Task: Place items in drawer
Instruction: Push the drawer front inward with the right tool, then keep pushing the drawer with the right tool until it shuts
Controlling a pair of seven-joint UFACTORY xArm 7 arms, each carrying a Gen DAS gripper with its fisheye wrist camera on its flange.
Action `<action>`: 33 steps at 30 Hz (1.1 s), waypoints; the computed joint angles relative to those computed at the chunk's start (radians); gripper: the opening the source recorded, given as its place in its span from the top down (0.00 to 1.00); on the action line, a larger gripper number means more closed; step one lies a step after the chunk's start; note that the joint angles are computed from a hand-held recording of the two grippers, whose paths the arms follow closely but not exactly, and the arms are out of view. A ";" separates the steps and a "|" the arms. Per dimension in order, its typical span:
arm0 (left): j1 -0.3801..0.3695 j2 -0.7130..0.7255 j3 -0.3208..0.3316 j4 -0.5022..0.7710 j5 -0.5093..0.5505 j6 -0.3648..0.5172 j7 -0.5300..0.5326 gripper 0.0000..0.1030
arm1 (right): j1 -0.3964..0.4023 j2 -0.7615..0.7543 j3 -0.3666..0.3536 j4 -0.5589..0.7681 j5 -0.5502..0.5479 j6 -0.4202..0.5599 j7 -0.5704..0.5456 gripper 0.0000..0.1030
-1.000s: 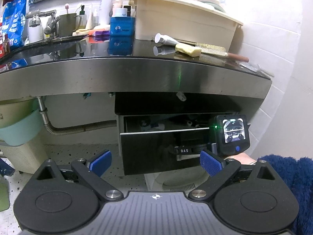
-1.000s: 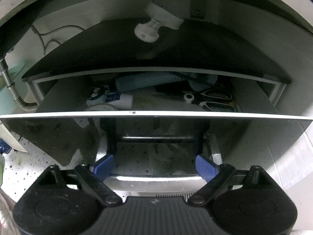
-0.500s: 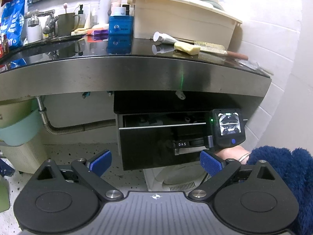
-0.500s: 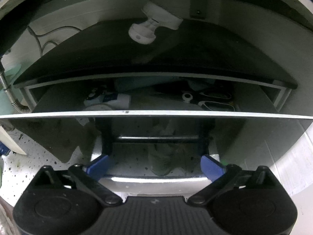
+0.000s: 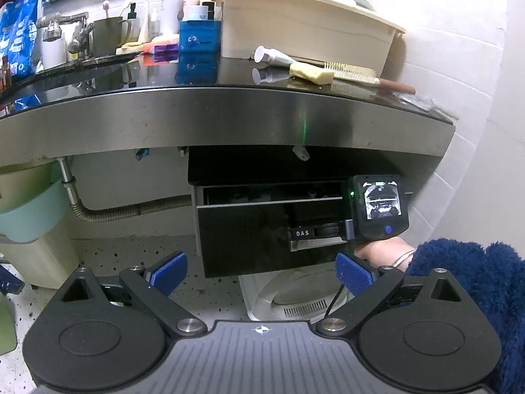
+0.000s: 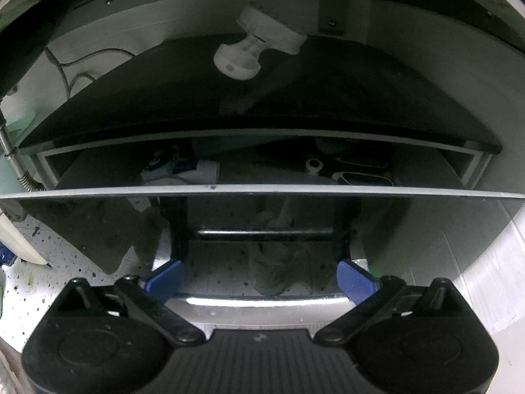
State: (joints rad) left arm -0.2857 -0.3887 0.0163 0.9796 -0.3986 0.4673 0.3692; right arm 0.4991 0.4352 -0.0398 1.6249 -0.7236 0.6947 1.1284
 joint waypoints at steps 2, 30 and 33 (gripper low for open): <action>0.000 0.004 0.001 0.005 -0.002 0.009 -0.005 0.05 | 0.000 0.000 0.000 0.000 0.000 0.000 0.000 0.02; 0.008 0.007 -0.010 0.010 0.014 0.025 -0.011 0.05 | 0.005 0.019 -0.011 0.018 -0.004 -0.007 0.004 0.02; 0.007 0.009 -0.008 0.013 0.013 0.034 -0.014 0.05 | 0.006 0.018 -0.011 0.017 -0.005 -0.007 0.005 0.02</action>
